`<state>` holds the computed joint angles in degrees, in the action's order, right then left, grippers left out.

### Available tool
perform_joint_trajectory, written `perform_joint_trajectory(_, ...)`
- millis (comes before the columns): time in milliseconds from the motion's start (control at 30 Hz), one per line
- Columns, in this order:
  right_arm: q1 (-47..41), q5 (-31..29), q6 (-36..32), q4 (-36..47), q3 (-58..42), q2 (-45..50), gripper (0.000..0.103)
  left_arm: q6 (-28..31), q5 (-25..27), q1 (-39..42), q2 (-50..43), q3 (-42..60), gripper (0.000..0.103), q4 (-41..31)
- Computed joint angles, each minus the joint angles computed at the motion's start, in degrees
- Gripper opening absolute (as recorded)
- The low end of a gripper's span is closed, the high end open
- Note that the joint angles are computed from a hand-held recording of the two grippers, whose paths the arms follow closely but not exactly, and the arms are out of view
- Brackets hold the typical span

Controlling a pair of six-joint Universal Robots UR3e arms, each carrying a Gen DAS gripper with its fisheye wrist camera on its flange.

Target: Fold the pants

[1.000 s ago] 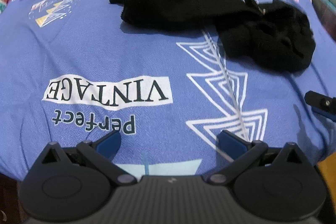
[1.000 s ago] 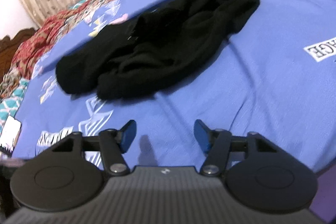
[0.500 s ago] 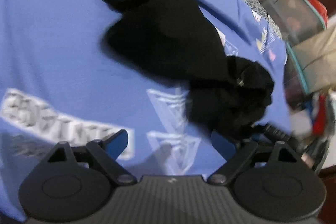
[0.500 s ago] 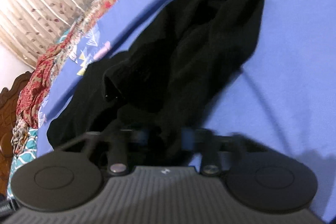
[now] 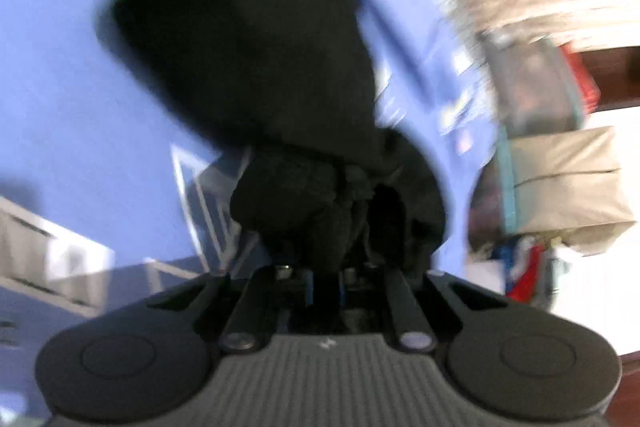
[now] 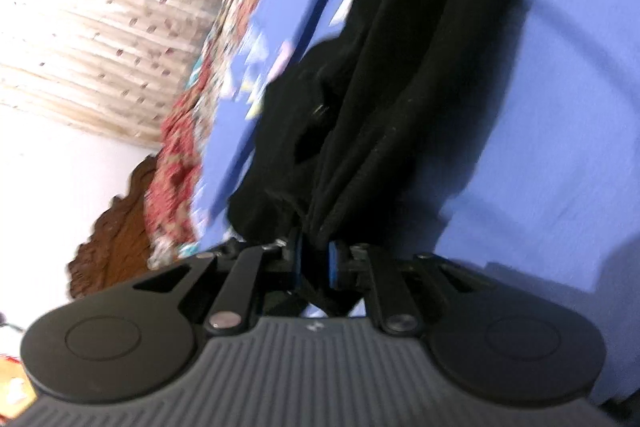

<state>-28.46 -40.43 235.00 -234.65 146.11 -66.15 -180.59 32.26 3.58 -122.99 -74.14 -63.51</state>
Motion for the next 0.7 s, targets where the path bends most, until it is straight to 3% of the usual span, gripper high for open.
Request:
perform_joint_trajectory(100,8.0,-1.4,-1.6,7.3,-6.1,-1.9,0.019,11.8,-4.6,10.2,10.9,-9.7,0.008,-5.5)
perform_joint_trajectory(200,14.7,0.8,-8.5,20.3,-12.9,-3.5,0.042,24.4,-4.3,21.2,20.1,-17.4,0.008,-14.6)
perform_joint_trajectory(233,16.3,0.9,-12.1,25.5,-14.2,-4.7,0.055,26.6,-3.2,24.5,22.6,-20.8,0.008,-14.8)
perform_joint_trajectory(333,20.2,-3.3,-23.3,36.8,-16.2,-10.3,0.056,27.3,1.6,30.5,26.5,-29.5,0.009,-10.7)
perform_joint_trajectory(433,23.9,-15.0,-34.9,43.1,-17.8,-17.5,0.056,27.3,3.5,33.1,24.5,-31.8,0.011,-14.7)
perform_joint_trajectory(467,25.3,-20.1,-38.8,44.6,-18.5,-19.8,0.056,25.4,3.8,32.1,24.0,-32.5,0.014,-12.7)
perform_joint_trajectory(533,28.0,-30.0,-45.3,45.7,-20.6,-21.5,0.056,22.5,4.5,30.4,22.9,-32.9,0.032,-8.2)
perform_joint_trajectory(600,29.1,-36.8,-51.6,46.4,-25.0,-19.7,0.067,22.4,2.5,29.8,22.0,-31.3,0.060,-8.3)
perform_joint_trajectory(667,30.8,-43.2,-59.2,47.6,-31.3,-14.1,0.087,22.4,1.3,29.5,21.1,-29.7,0.075,-8.5)
perform_joint_trajectory(700,31.9,-45.5,-63.7,49.8,-35.5,-10.9,0.087,23.7,0.9,30.0,21.1,-29.7,0.078,-9.9)
